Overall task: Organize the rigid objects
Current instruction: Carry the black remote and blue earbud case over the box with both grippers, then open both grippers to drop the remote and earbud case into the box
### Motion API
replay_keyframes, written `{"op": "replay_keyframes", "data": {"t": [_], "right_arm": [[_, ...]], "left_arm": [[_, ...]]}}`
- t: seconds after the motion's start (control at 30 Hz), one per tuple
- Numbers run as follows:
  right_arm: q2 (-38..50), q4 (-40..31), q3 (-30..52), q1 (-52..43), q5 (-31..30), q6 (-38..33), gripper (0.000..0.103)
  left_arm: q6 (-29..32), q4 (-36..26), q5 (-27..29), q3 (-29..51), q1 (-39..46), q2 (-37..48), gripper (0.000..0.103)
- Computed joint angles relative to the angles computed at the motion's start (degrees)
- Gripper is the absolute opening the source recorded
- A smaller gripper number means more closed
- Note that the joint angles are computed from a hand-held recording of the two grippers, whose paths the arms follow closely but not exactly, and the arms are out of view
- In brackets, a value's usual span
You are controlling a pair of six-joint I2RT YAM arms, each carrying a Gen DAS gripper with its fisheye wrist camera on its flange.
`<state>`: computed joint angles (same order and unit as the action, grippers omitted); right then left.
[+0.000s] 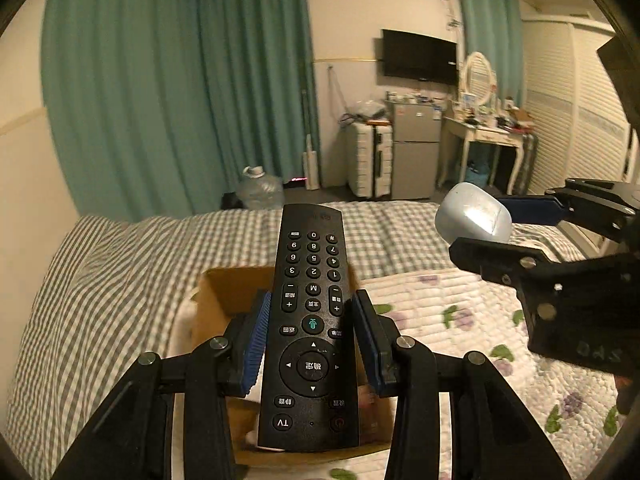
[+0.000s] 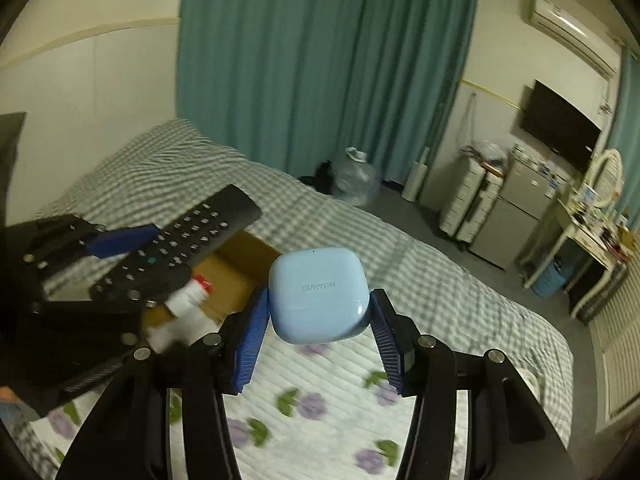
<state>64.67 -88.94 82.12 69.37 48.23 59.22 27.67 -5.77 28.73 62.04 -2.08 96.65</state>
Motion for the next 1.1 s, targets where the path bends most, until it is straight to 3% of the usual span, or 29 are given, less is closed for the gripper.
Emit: {"op": "replay_keyframes", "data": {"t": [0.27, 0.6, 0.9, 1.1], "right_arm": [[6.51, 22.13, -3.62, -8.83, -7.84, -15.06, 0.051], [10.34, 40.39, -14.88, -21.27, -18.75, -24.32, 0.051], [14.91, 47.67, -18.53, -25.67, -21.68, -27.06, 0.051], [13.40, 49.16, -20.41, -26.47, -23.21, -25.77, 0.055]], "left_arm": [[1.09, 2.11, -0.74, 4.31, 2.51, 9.95, 0.041], [2.25, 4.53, -2.85, 7.42, 1.48, 19.65, 0.042], [3.65, 2.38, -4.75, 10.26, 0.58, 24.23, 0.042], [4.34, 2.25, -5.98, 9.34, -0.02, 23.76, 0.043]]}}
